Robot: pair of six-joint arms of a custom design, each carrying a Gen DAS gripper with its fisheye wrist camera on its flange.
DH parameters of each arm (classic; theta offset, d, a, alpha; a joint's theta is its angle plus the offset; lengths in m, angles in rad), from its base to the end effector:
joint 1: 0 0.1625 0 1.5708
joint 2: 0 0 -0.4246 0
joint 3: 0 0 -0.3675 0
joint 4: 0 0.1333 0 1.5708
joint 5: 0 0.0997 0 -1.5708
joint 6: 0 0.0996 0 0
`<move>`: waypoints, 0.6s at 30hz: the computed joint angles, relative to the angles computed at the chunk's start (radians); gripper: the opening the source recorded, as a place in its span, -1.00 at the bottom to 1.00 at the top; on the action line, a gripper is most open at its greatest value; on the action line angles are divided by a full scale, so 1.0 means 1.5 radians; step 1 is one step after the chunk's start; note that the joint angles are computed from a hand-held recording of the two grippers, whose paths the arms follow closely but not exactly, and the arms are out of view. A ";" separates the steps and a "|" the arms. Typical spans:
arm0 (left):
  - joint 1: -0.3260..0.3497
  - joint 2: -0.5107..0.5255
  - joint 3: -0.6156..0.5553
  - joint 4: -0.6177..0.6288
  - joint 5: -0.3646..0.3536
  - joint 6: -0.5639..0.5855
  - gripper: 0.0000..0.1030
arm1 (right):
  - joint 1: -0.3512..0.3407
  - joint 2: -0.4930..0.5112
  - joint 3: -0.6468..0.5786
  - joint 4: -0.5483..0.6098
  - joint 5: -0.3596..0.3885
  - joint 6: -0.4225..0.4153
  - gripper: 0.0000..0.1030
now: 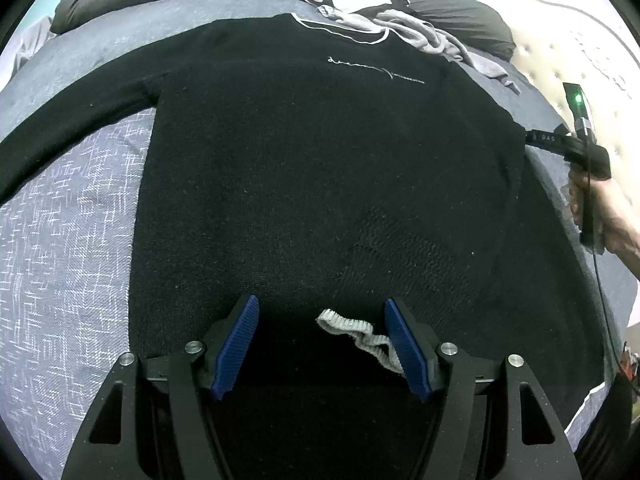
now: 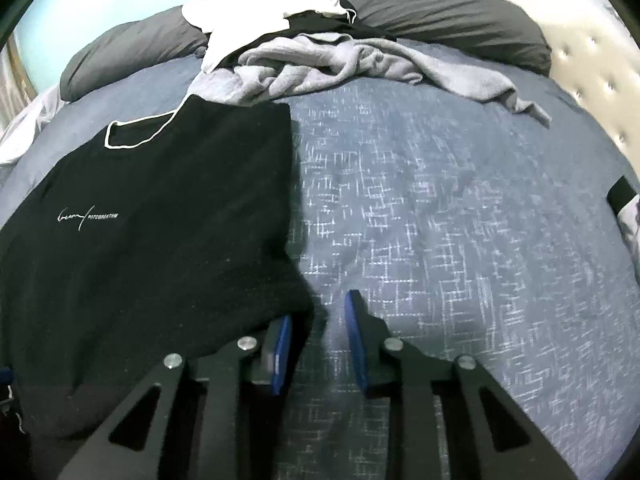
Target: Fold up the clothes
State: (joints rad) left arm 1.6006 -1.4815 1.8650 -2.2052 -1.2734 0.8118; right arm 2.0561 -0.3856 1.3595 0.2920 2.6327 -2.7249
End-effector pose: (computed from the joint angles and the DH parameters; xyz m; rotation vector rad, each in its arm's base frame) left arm 0.1773 -0.4938 0.3804 1.0057 2.5767 -0.1491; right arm 0.2833 -0.4379 -0.0580 -0.1208 -2.1683 0.8526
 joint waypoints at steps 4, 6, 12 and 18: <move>0.002 0.001 -0.001 0.002 0.000 0.002 0.35 | -0.011 -0.022 0.028 -0.023 -0.044 -0.013 -0.52; 0.002 0.002 -0.003 0.003 0.000 0.001 0.35 | -0.015 -0.047 0.058 -0.037 -0.078 -0.020 -0.50; 0.002 0.000 -0.003 0.005 0.001 -0.002 0.35 | -0.008 -0.131 0.137 -0.082 -0.115 -0.002 -0.38; 0.010 0.003 -0.017 0.021 -0.017 -0.017 0.35 | -0.022 -0.152 0.086 -0.111 -0.139 -0.046 0.11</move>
State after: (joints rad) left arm 1.6156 -1.4774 1.8401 -2.1733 -1.2984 0.7858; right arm 2.0231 -0.6137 1.4892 0.1262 2.4245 -2.7931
